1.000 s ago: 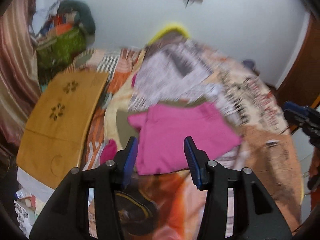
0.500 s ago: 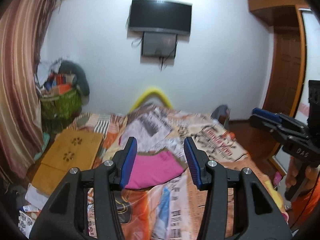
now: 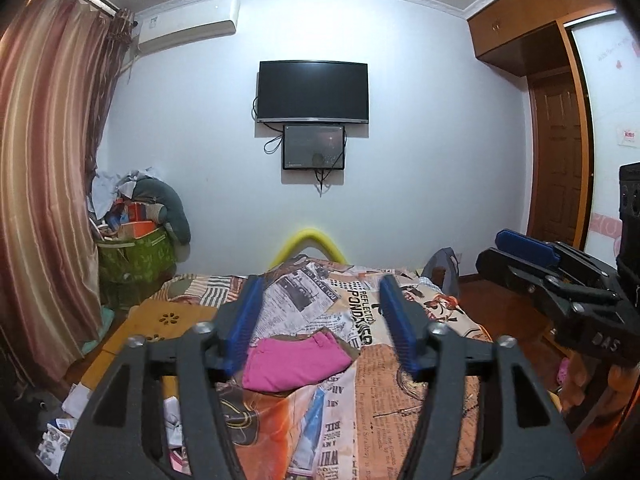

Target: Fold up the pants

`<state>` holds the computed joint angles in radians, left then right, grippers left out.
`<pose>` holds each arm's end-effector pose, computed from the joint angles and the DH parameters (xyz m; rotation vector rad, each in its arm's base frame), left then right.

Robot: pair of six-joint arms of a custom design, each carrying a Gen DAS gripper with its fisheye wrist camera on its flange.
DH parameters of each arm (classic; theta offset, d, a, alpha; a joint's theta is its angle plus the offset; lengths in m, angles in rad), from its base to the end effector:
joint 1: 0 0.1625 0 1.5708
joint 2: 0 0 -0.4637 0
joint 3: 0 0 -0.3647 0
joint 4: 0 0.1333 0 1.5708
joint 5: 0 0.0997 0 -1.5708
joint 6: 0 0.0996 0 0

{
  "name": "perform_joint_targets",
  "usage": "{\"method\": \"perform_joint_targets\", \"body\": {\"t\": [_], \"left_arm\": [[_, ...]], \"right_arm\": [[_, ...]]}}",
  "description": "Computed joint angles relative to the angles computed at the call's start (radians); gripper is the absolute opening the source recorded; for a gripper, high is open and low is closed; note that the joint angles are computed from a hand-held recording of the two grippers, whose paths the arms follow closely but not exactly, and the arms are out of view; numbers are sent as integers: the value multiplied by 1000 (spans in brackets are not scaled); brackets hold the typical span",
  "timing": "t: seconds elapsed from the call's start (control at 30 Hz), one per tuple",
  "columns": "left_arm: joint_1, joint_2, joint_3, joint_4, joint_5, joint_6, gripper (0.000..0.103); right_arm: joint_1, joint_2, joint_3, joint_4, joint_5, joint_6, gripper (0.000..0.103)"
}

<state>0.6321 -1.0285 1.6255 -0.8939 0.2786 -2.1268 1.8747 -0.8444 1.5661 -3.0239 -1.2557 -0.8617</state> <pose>-0.3457 -0.5371 0.2673 0.3127 1.7011 -1.6014 0.3719 -0.6371 0.2643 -1.6951 2.2598 -1.1613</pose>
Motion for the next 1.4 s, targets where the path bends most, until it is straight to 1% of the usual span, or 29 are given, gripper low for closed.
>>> {"method": "perform_joint_targets", "body": {"t": [0.03, 0.1, 0.17, 0.23, 0.27, 0.33, 0.47, 0.5, 0.57, 0.63, 0.77, 0.83, 0.93, 1.0, 1.13, 1.23, 1.4], "left_arm": [[-1, -1, 5, 2, 2, -11, 71], [-4, -4, 18, -6, 0, -20, 76], [-7, -6, 27, -28, -8, -18, 79], [-8, -7, 24, 10, -11, -62, 82], [-10, -6, 28, 0, -15, -60, 84], [-16, -8, 53, -75, -21, -12, 88], [-21, -12, 82, -147, -24, 33, 99], [-22, -12, 87, -158, -24, 38, 101], [-24, -11, 94, -174, -25, 47, 102], [-25, -12, 104, -202, -29, 65, 102], [-22, -3, 90, -178, -37, 47, 102], [-21, 0, 89, -189, -41, 57, 102], [-22, 2, 103, -241, -43, 91, 102], [-20, 4, 95, -221, -45, 74, 102], [-19, 3, 96, -225, -46, 76, 102], [-19, 6, 84, -179, -47, 45, 102], [-17, 12, 91, -229, -47, 96, 102]], "right_arm": [[0, -2, 11, -17, 1, 4, 68], [-3, -10, 26, -32, 8, 14, 78], [-4, -13, 39, -60, 11, 29, 84], [-7, -23, 59, -82, 14, 39, 87], [-7, -21, 56, -81, 10, 48, 90], [-9, -23, 59, -80, 8, 56, 93], [-6, -20, 58, -90, -19, 59, 102], [-8, -24, 66, -95, -20, 58, 102], [-6, -22, 60, -92, -27, 61, 102], [-11, -30, 79, -105, -27, 59, 102], [-15, -34, 89, -108, -36, 62, 102], [-18, -38, 95, -102, -37, 62, 102], [-18, -39, 96, -103, -43, 62, 102], [-16, -41, 95, -96, -46, 63, 102], [-15, -43, 94, -89, -52, 66, 102], [-16, -43, 96, -91, -54, 69, 102], [-17, -43, 92, -80, -62, 75, 102]]}}
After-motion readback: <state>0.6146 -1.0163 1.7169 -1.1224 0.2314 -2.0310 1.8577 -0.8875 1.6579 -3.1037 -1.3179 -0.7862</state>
